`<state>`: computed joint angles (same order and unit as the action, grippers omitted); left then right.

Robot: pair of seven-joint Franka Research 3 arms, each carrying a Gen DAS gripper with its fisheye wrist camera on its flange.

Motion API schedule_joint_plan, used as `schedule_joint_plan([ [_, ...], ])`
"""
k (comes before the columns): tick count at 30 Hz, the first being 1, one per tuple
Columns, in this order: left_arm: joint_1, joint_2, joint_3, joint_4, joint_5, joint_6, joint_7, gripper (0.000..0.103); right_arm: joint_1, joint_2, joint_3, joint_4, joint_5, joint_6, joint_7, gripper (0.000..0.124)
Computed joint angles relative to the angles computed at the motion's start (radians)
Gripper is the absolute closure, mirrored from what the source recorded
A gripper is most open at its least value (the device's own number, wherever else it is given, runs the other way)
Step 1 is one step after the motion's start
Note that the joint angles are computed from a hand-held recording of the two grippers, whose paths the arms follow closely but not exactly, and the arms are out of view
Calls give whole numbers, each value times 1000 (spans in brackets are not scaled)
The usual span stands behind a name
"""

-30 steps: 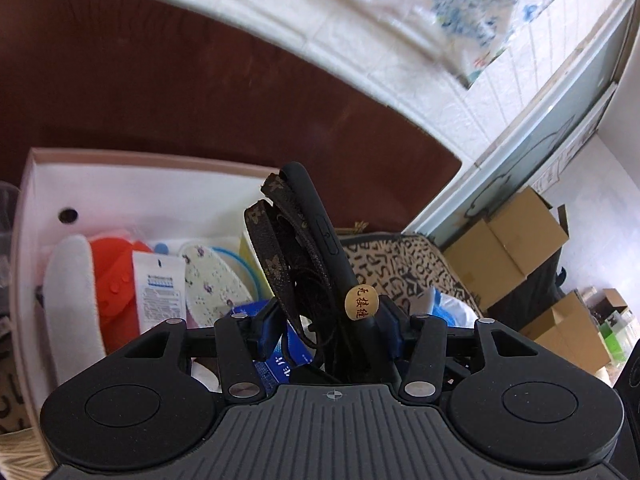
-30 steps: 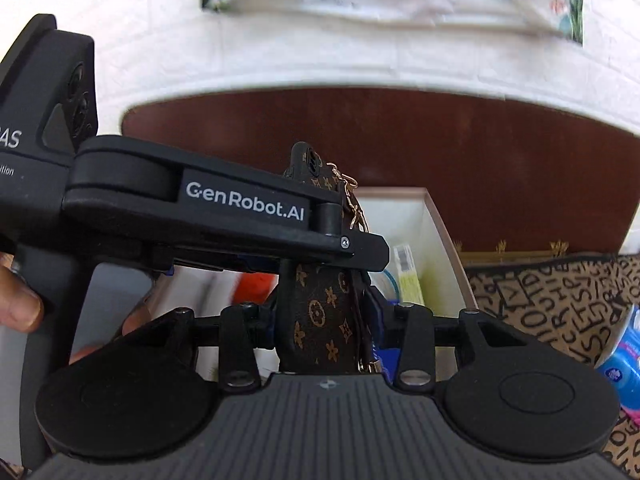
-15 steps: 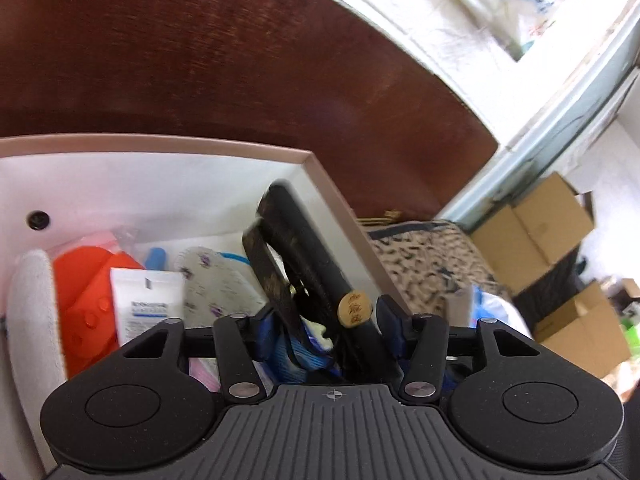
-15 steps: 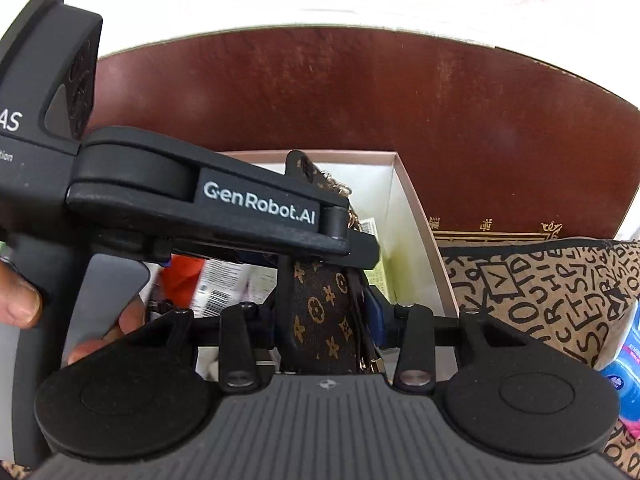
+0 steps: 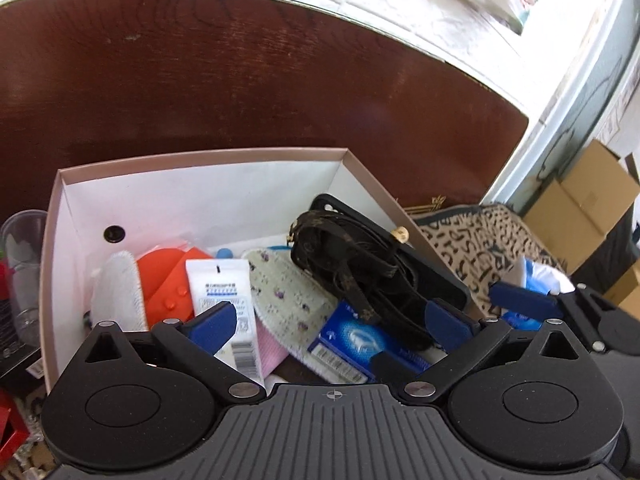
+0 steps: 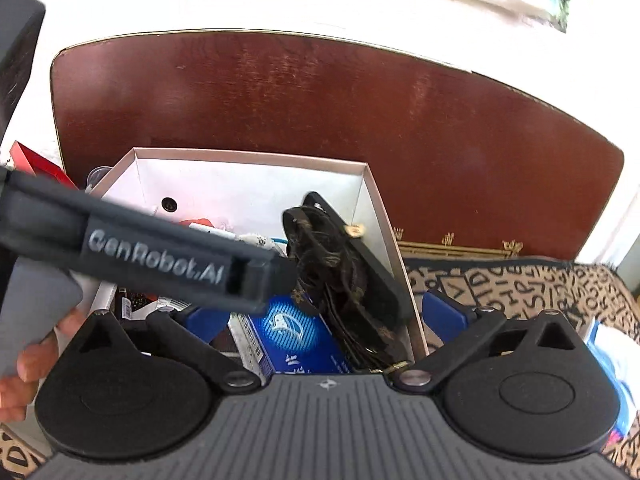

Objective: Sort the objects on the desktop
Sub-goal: 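Open the right gripper to drop the phone case into the box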

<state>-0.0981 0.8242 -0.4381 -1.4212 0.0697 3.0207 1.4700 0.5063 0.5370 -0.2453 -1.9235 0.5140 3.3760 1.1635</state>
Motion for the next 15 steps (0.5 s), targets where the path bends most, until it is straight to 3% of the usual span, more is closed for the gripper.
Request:
schedule_joint_plan([
  [7,30,-77,-23,-111,-8,29,-12,0,-98,-74,112,-80,-34,32,-6,22],
  [15,49,-215,-23,-300,41,127,-54,0,-206,-161,249,-188,-96,112,8,21],
])
